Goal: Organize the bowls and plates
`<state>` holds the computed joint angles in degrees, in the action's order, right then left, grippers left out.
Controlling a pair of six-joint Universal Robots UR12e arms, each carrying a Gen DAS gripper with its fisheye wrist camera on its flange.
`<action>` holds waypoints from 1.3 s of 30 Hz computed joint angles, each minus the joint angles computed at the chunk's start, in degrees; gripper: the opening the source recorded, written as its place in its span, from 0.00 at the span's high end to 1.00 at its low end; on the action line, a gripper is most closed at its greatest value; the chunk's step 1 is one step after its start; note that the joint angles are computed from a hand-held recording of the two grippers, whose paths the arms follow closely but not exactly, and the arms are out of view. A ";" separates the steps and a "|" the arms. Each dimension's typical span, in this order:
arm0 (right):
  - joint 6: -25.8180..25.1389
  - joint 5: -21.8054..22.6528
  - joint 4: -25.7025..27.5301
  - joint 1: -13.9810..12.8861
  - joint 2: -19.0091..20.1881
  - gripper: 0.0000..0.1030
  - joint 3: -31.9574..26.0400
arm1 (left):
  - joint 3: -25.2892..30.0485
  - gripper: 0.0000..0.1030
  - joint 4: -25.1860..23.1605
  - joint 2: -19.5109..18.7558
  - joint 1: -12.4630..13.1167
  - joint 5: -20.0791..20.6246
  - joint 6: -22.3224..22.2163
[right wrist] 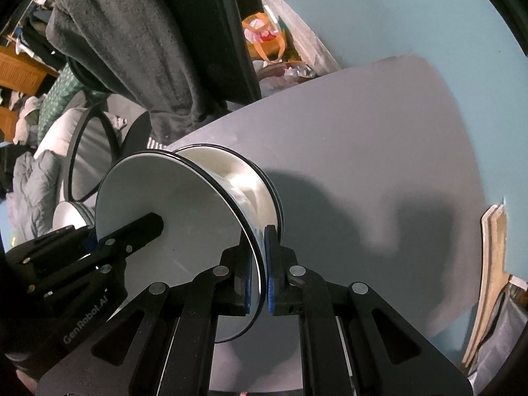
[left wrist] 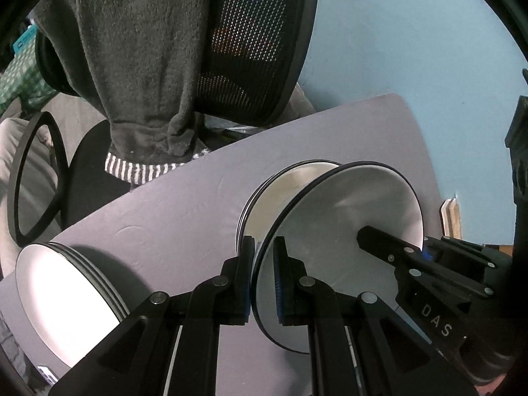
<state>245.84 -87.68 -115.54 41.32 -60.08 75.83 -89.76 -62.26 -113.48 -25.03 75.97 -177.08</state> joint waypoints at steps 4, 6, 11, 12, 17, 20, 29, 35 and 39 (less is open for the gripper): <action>-0.10 1.78 -0.40 -0.68 -0.12 0.91 0.41 | 0.55 0.91 -1.40 -0.30 0.04 -0.30 0.70; 0.08 2.42 -0.77 -0.90 -0.19 0.91 0.62 | 0.72 0.91 -2.01 -0.39 0.21 -0.73 0.46; 0.36 3.74 -1.39 -1.23 -0.28 0.88 0.87 | 1.36 0.90 -3.80 -0.64 0.46 -1.63 0.59; 0.42 4.06 -1.76 -1.30 -0.36 0.86 1.04 | 1.50 0.90 -4.11 -0.68 0.38 -1.42 0.85; 0.29 4.67 -2.25 -1.39 -0.54 0.81 1.12 | 2.23 0.85 -5.46 -0.70 0.08 -0.57 1.29; -0.54 4.16 -1.94 -1.22 -0.45 0.76 0.63 | 2.30 0.82 -5.44 -0.44 -0.15 0.45 2.04; -1.13 1.95 -0.88 -0.61 -0.30 0.68 -0.24 | 1.57 0.69 -3.70 0.73 -0.51 2.36 4.23; -1.23 -1.18 -0.01 0.28 -0.70 0.68 -0.99 | 0.13 0.66 -1.47 2.70 -0.12 1.67 3.61; -2.34 -5.05 2.89 1.28 -0.75 0.56 -2.93 | -1.56 0.56 1.35 4.72 0.35 0.60 3.25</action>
